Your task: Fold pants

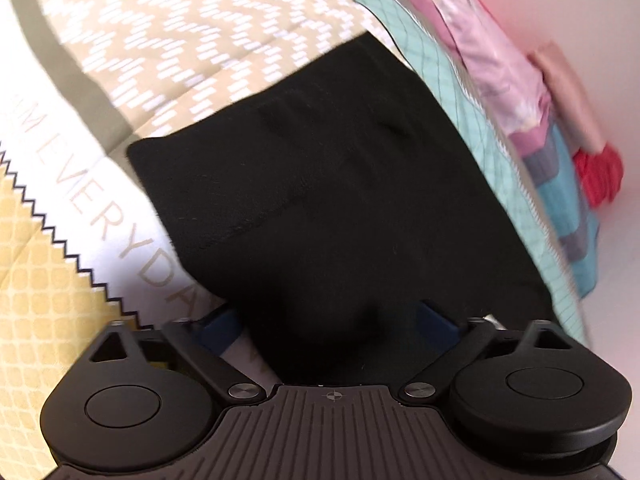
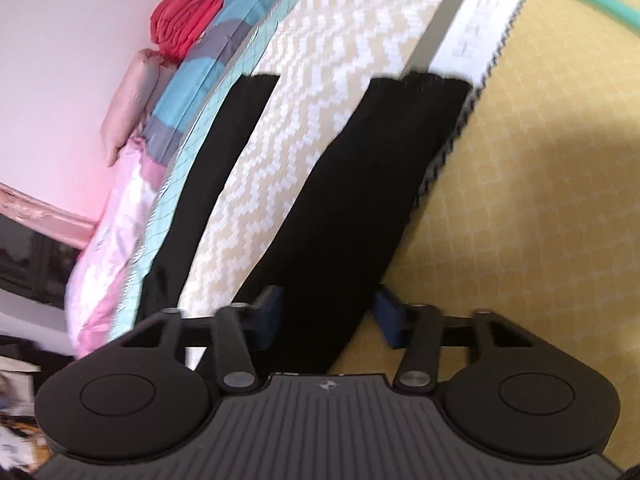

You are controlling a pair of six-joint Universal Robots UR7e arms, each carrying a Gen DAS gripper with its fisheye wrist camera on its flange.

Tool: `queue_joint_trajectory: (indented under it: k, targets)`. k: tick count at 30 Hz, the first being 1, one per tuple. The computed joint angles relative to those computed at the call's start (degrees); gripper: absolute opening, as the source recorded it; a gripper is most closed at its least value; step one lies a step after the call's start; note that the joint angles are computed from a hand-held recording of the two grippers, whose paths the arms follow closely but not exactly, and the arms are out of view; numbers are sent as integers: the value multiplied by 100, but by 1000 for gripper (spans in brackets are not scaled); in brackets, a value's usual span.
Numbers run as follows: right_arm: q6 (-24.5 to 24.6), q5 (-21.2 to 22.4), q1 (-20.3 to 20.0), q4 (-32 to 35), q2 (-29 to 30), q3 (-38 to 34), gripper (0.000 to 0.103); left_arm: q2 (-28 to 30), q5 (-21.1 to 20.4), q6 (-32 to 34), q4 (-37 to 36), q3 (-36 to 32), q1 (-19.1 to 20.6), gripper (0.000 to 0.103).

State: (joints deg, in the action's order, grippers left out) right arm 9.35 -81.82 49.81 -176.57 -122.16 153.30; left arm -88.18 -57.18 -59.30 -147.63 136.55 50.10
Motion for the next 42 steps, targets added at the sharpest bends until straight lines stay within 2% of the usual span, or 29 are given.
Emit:
queue_joint_trajectory:
  k: [2,3,8,10,11,13,14,15,16,18,23,25,26,29,33,35,36,37,38,39,40,41,42]
  targets:
    - [-19,448,-277,129,-101,85,47,-145,-162,-115,33,50,81,103]
    - [10,536,-332,60,-93,132,47,-216,-184,-200,16,109,89,103]
    - [282,832,-532,-146,-18,183,45,-439,-323,-337,89,222,145,103]
    - [302,808,-503,-185,32,175,42,-345,-471,-212,-313,250,284,103]
    - [345,649,-386,-218,120,132,38,-275,-535,-138,-626,290,331,103]
    - [433,16,4,-215,358,-32,11,-134,-465,-60,-813,261,333,103]
    - [429,-216,160,-131,434,-125,11,-113,-376,-48,-732,215,297,103]
    - [385,-381,292,-31,471,-213,10,-109,-345,0,-626,172,274,96]
    - [361,-626,479,71,538,-321,9,-59,-399,39,-499,100,307,72]
    - [348,-953,787,237,644,-518,8,-57,-356,-41,-358,44,295,71]
    - [334,-1096,1370,128,1150,-1102,8,88,-124,128,-366,-260,127,71]
    - [363,-1242,1655,104,1547,-1523,7,325,-56,335,-481,-516,124,70]
    - [436,-1180,1728,91,1754,-1746,7,462,-54,453,-538,-667,150,70]
    - [525,-1350,1989,224,2482,-2575,7,949,-113,829,-686,-1209,341,69]
    - [566,-1510,2118,617,3467,-3766,7,1666,-108,1338,-575,-2053,624,69]
    - [553,-1656,2153,911,4027,-4428,7,2068,-175,1429,-277,-2568,799,74]
    - [542,-1703,2158,1157,4291,-4777,9,2250,-278,1474,-75,-2843,911,76]
    - [652,-1766,2168,1469,4532,-5134,18,2454,-392,1489,202,-3153,1015,78]
    - [748,-1768,2137,1743,4739,-5444,25,2639,-490,1413,590,-3510,1126,88]
    - [748,-1581,2076,1778,4846,-5597,31,2744,-554,1281,922,-3754,1188,88]
    - [732,-1363,2017,1640,4893,-5649,44,2760,-643,1227,1054,-3857,1234,90]
    - [684,-1146,1963,1365,4884,-5610,52,2762,-741,1247,1029,-3911,1263,96]
    - [580,-906,1901,1010,4844,-5525,64,2718,-822,1353,818,-3864,1276,99]
